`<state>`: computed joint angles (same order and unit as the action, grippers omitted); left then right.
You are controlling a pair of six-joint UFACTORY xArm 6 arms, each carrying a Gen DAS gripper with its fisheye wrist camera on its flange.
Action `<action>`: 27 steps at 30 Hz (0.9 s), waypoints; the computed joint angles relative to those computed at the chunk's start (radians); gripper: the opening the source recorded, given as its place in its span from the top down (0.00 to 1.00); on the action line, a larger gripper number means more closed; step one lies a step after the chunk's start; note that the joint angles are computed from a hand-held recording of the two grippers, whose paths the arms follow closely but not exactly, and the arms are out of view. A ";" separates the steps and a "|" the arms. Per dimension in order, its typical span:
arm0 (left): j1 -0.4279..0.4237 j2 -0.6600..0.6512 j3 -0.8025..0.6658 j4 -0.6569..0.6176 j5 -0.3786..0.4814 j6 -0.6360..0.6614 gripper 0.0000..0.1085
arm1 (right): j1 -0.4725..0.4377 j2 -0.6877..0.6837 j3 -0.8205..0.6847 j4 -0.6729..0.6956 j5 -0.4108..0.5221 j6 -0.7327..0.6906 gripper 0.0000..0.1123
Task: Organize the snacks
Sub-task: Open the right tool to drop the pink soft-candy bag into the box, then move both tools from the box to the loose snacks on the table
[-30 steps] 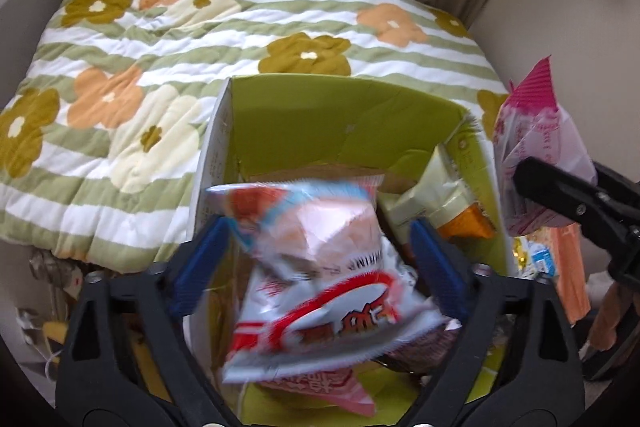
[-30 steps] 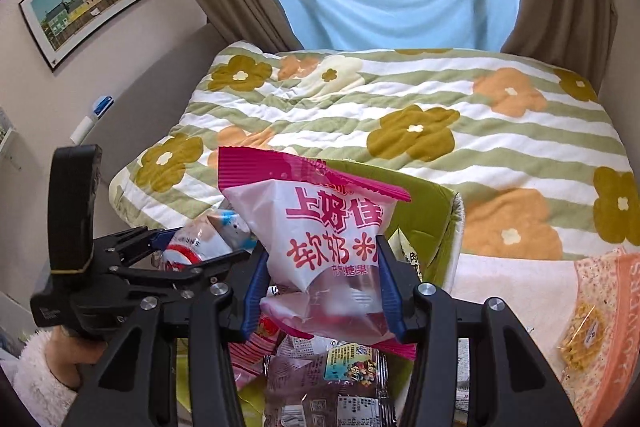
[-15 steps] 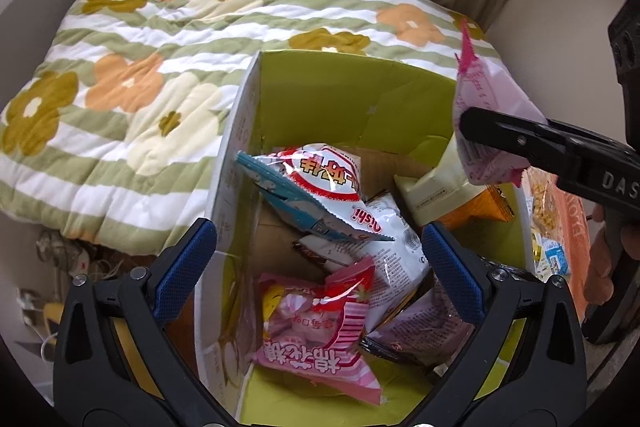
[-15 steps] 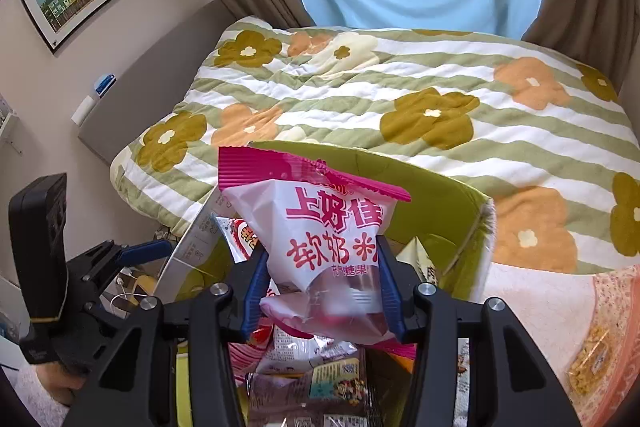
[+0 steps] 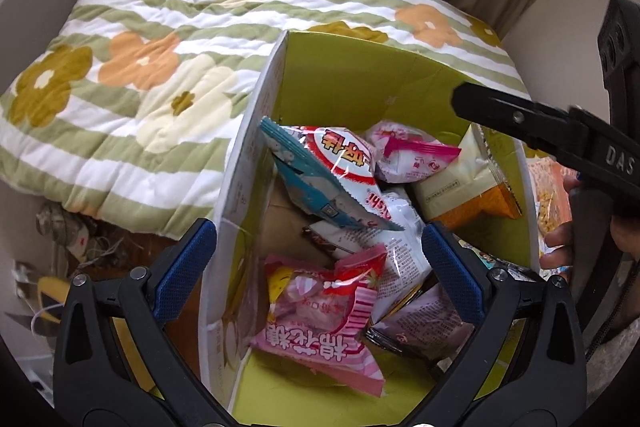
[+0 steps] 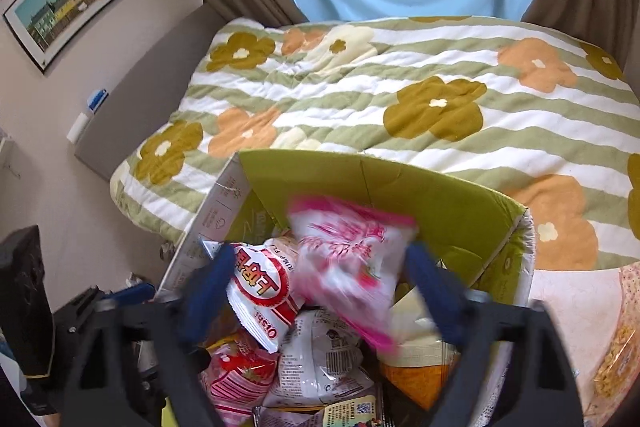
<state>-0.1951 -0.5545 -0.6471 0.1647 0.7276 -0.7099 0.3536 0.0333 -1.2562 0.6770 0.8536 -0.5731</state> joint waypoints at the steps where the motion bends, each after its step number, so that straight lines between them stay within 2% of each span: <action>1: -0.002 -0.005 0.001 0.005 0.004 -0.006 0.06 | -0.003 -0.012 0.013 0.010 -0.004 -0.008 0.09; 6: -0.019 -0.037 0.008 0.026 0.027 -0.031 0.06 | -0.025 -0.072 0.064 0.010 0.023 -0.018 0.09; 16: -0.089 -0.142 -0.012 0.141 0.117 -0.086 0.06 | -0.034 -0.247 0.170 -0.027 0.005 -0.031 0.09; 20: -0.127 -0.178 -0.013 0.165 0.126 -0.091 0.06 | -0.048 -0.333 0.217 -0.024 -0.001 -0.028 0.09; 27: -0.232 -0.202 -0.036 0.310 0.155 -0.195 0.06 | -0.104 -0.513 0.328 -0.076 -0.024 0.023 0.09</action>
